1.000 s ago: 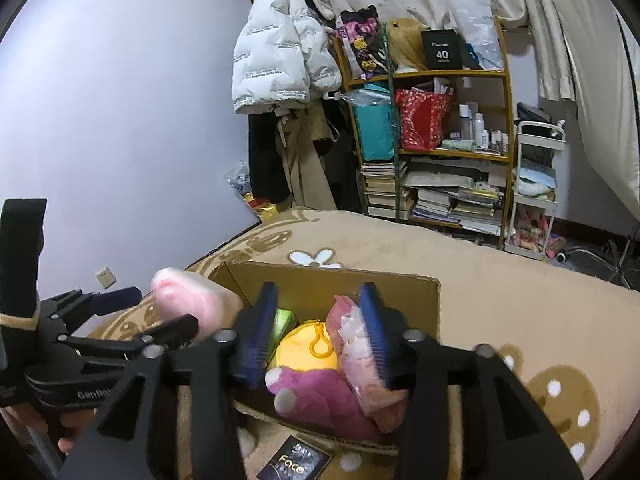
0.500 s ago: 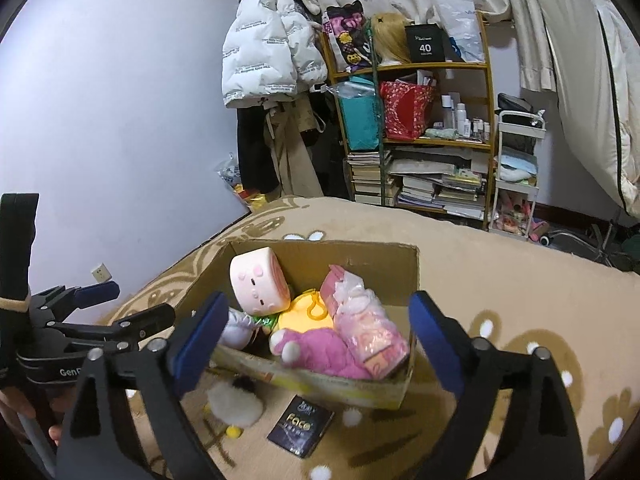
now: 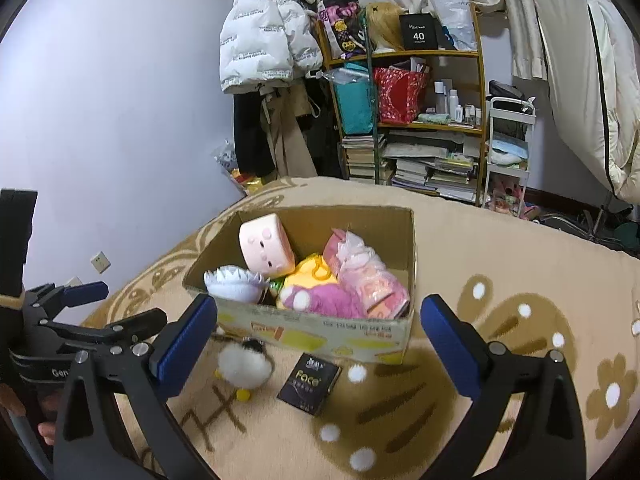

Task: Organize soft objects
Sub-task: 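Lower the left tool onto the white pompom while the right tool lowers onto the black Face tissue pack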

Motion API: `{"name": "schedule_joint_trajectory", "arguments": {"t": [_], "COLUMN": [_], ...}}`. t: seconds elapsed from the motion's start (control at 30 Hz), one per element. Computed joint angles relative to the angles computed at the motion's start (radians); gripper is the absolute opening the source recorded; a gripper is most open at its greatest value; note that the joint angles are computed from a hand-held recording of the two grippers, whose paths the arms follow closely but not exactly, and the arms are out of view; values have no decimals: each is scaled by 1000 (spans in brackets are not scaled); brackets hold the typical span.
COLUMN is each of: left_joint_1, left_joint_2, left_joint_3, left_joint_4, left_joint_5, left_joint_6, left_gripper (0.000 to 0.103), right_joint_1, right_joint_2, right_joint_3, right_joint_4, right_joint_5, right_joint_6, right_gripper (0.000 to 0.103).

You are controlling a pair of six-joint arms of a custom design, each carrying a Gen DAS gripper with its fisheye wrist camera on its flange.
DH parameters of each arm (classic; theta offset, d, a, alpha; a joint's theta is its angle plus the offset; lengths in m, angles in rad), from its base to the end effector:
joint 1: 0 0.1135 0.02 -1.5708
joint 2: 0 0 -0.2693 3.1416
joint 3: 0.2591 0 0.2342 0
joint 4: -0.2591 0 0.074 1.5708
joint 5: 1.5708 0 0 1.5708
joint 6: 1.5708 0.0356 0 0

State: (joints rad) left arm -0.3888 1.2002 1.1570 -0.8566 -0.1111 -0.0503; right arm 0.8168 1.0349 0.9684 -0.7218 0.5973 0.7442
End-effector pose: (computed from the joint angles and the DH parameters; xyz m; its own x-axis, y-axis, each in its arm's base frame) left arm 0.2044 -0.0795 0.3290 -0.7396 0.2490 -0.6253 0.2761 0.9595 0.0555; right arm 0.1414 0.1214 0.3165 -0.5815 0.1990 -0.7888 0.0851 0.9792 0.1842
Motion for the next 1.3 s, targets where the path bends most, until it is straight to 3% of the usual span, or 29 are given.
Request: {"name": "schedule_joint_trajectory", "arguments": {"t": [0.43,1.3], "left_joint_1": [57,76], "left_joint_2": [29,250], "left_joint_3": [-5,-27], "left_joint_4": [-22,85], "left_joint_5": [51,127], "left_joint_6": [-2,-51], "left_gripper": [100,100], "right_joint_1": [24,-147], "right_joint_2": [52,239], "right_joint_3": [-44,-152], "right_joint_4": [1,193], "right_joint_5": [-27,-246], "right_joint_6": [39,-13], "right_gripper": [103,103]}}
